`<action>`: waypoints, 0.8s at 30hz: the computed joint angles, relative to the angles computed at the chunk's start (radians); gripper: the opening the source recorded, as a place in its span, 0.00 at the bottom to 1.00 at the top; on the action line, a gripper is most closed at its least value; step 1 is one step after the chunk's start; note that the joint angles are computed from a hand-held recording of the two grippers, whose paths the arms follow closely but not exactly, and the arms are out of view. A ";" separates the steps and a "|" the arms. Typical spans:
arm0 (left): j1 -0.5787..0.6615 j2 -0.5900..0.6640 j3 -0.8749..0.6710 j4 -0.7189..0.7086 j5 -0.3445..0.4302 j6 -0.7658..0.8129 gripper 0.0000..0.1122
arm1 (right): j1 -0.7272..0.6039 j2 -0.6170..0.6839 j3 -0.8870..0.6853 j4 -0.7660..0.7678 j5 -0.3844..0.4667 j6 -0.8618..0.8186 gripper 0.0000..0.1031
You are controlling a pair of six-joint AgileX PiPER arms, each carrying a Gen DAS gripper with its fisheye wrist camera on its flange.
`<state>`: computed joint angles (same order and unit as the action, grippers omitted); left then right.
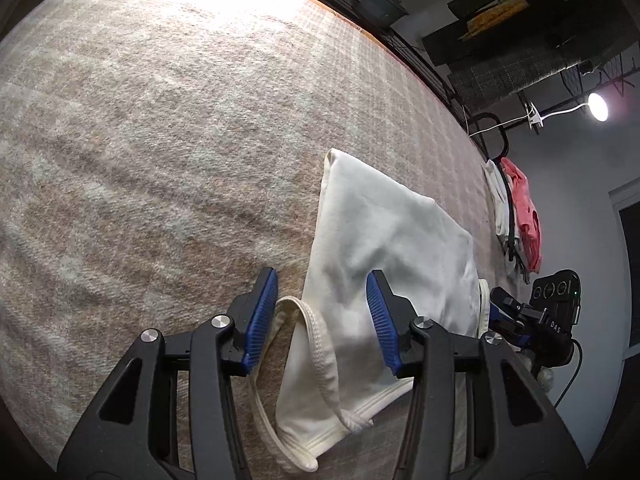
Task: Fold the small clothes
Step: 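Close both grippers on the folded camisole's strap edge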
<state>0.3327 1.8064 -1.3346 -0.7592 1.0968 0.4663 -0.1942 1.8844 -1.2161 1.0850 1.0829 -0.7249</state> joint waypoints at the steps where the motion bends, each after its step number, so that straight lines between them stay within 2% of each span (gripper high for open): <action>1: -0.011 0.001 -0.003 0.002 -0.011 -0.003 0.41 | 0.001 0.007 0.002 0.014 -0.005 -0.007 0.46; 2: -0.025 0.000 -0.005 0.010 -0.025 -0.008 0.41 | 0.009 0.014 0.002 0.026 -0.013 -0.004 0.44; 4: -0.047 0.004 -0.014 0.029 -0.034 -0.019 0.31 | 0.015 0.016 0.004 0.040 -0.024 -0.003 0.43; 5: -0.059 0.006 -0.016 0.038 -0.045 -0.030 0.25 | 0.021 0.017 0.006 0.052 -0.029 -0.005 0.36; 9: -0.082 0.000 -0.011 0.058 -0.074 -0.058 0.09 | 0.085 0.038 -0.037 0.030 -0.067 0.058 0.24; 13: -0.116 -0.051 0.016 0.102 -0.126 -0.057 0.06 | 0.120 -0.016 -0.019 -0.031 -0.131 0.100 0.10; 19: -0.155 -0.124 0.046 0.129 -0.168 -0.065 0.05 | 0.161 -0.108 -0.009 -0.107 -0.186 0.142 0.04; 24: -0.179 -0.147 0.055 0.149 -0.188 -0.081 0.05 | 0.172 -0.148 -0.034 -0.169 -0.191 0.173 0.02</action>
<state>0.1539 1.6598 -1.2798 -0.6098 0.9087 0.3856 -0.0221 1.7364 -1.2505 0.9163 0.8919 -0.5520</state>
